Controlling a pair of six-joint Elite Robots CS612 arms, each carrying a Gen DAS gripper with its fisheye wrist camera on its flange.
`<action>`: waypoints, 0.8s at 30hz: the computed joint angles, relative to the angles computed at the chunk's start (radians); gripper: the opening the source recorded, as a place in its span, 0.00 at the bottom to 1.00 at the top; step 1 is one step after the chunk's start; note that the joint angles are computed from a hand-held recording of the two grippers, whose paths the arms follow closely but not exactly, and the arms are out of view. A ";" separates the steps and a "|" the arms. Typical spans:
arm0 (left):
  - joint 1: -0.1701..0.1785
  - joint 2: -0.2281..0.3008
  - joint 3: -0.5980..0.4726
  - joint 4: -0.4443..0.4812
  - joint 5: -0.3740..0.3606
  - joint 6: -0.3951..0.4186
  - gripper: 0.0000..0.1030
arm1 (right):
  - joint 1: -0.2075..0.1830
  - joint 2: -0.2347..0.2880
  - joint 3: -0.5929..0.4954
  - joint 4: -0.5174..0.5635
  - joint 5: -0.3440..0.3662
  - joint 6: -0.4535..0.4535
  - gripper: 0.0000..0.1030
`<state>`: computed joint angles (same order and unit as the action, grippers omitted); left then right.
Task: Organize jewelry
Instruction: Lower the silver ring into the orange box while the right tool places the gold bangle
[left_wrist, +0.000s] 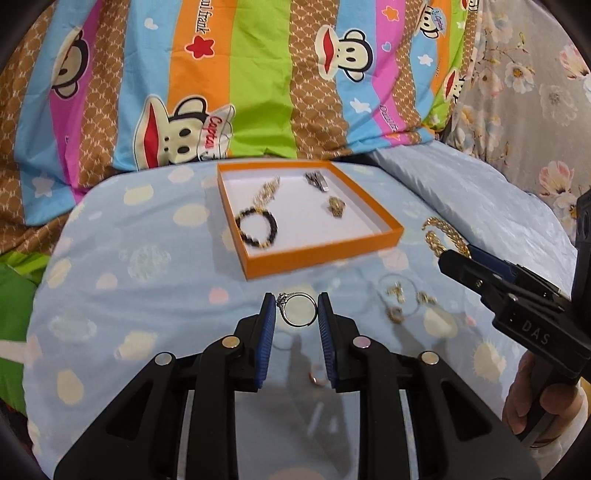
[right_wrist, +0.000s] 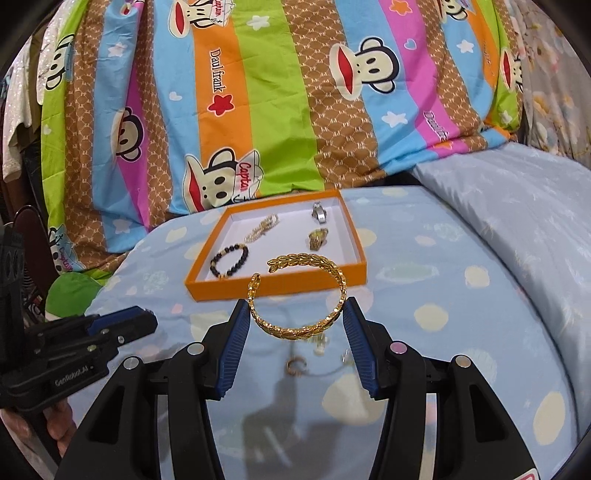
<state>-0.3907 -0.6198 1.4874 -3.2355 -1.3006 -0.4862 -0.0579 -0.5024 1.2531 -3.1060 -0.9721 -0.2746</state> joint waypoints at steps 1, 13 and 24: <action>0.007 0.006 -0.018 0.003 -0.002 0.004 0.22 | 0.003 0.006 -0.018 0.009 0.001 -0.002 0.50; 0.057 0.134 -0.289 0.098 -0.007 0.036 0.22 | 0.048 0.145 -0.330 0.268 -0.030 -0.019 0.50; 0.070 0.204 -0.394 0.200 -0.047 0.011 0.22 | 0.063 0.219 -0.457 0.408 -0.065 -0.029 0.50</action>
<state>-0.3204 -0.4159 1.0937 -3.0353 -1.3479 -0.4749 0.0056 -0.2837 0.7965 -2.6985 -1.0375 -0.3033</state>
